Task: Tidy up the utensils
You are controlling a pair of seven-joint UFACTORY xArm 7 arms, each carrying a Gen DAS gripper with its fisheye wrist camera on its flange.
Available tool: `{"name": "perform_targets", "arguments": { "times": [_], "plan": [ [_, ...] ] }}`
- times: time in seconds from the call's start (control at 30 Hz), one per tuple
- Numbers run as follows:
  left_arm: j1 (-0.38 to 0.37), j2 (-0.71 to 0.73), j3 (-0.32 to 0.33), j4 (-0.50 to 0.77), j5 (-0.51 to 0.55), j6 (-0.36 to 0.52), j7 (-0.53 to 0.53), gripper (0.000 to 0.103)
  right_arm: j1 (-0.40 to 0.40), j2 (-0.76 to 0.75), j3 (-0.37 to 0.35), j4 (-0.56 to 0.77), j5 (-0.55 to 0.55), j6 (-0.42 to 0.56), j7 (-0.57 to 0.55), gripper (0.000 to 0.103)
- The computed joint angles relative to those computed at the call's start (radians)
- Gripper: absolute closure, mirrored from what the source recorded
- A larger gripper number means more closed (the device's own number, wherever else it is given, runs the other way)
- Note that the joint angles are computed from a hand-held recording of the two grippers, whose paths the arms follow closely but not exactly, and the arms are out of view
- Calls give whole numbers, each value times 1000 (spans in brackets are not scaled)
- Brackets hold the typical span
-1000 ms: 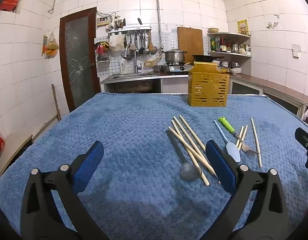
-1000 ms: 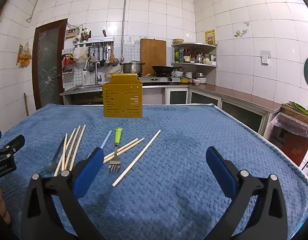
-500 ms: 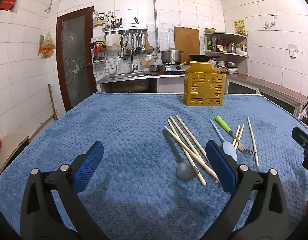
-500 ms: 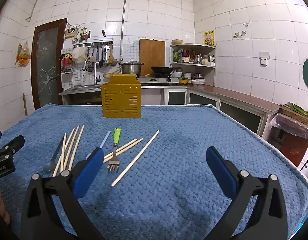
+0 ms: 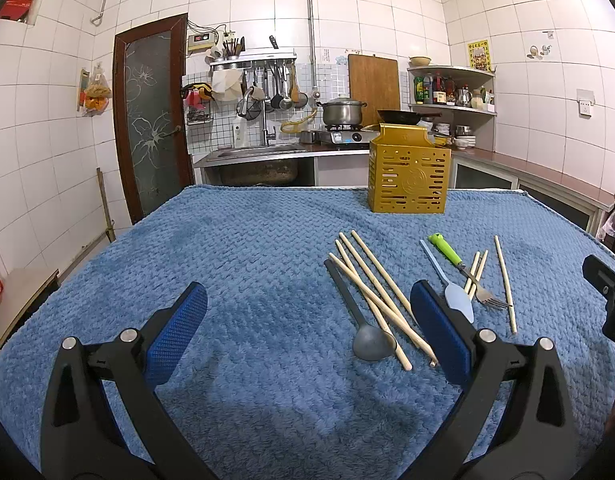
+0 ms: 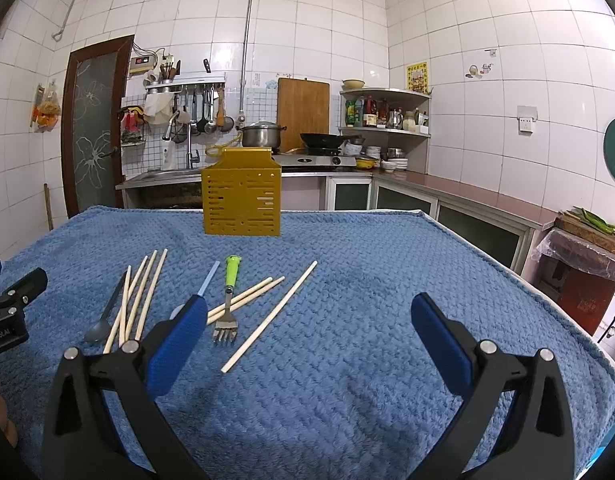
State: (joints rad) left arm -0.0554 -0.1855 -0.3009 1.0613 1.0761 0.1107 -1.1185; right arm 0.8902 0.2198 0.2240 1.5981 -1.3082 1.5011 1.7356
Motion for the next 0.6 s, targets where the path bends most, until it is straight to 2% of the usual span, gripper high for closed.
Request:
{"name": "perform_targets", "arguments": {
  "times": [0.6],
  "plan": [
    [-2, 0, 2, 2, 6, 0, -6, 5, 2, 1, -1, 2, 0, 2, -2, 4]
  ]
}}
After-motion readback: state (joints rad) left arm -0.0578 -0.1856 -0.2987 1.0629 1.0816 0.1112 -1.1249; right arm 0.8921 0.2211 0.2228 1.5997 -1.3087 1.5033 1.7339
